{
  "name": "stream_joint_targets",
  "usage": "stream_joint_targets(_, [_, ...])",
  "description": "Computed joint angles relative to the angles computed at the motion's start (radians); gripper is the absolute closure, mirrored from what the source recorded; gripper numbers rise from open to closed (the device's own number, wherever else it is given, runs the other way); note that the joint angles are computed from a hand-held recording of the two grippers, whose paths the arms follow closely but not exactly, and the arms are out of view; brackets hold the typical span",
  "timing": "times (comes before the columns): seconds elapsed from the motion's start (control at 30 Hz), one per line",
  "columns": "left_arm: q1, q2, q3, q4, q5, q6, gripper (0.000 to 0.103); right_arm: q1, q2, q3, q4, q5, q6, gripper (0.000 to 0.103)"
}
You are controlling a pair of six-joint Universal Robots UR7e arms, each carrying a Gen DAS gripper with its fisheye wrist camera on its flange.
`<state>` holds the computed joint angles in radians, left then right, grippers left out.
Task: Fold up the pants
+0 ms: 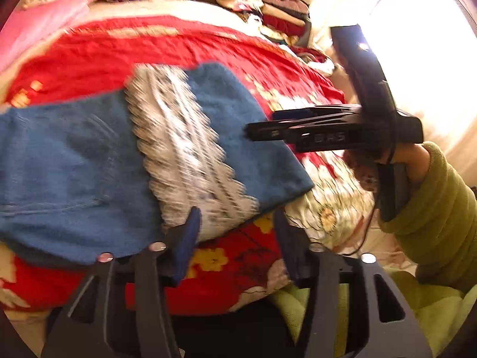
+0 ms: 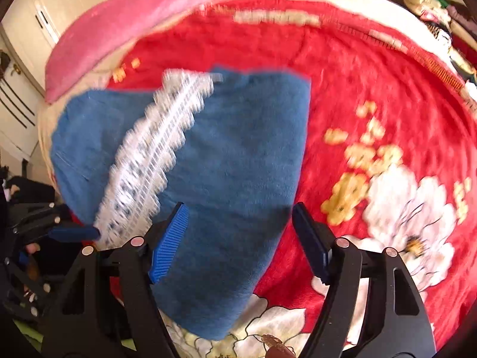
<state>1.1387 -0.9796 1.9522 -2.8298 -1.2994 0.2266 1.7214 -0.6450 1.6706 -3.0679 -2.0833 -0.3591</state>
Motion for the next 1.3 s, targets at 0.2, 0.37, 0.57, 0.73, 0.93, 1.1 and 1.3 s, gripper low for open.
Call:
stream_joint_targets(0.2, [0.01,-0.089,0.04,-0.1,0.087,-0.037,0.033,0.038,-0.023,-0.006,-0.075,0.098,-0.045,0.023])
stream_joint_targets(0.37, [0.032,-0.142,0.058,-0.159,0.165,-0.088,0.022,0.085,0.022,-0.113,0.004,0.169,-0.103,0.019])
stream_joint_targets(0.57, [0.099,-0.175,0.052,-0.141,0.179,-0.176,0.02,0.139,0.139,-0.31,0.169,0.219,-0.172,0.017])
stream_joint_targets(0.73, [0.162,-0.169,0.029,-0.099,0.084,-0.233,0.02,0.157,0.262,-0.508,0.35,0.227,-0.196,0.017])
stream_joint_targets(0.93, [0.194,-0.133,-0.008,-0.067,-0.008,-0.256,0.041,0.167,0.415,-0.756,0.575,0.224,-0.201,0.017])
stream_joint_targets(1.1, [0.219,-0.093,-0.038,-0.054,-0.028,-0.278,0.064,0.168,0.52,-0.929,0.737,0.231,-0.216,0.017])
stream_joint_targets(1.3, [0.221,-0.077,-0.056,-0.043,-0.025,-0.272,0.065,0.159,0.644,-1.134,0.926,0.247,-0.251,0.061])
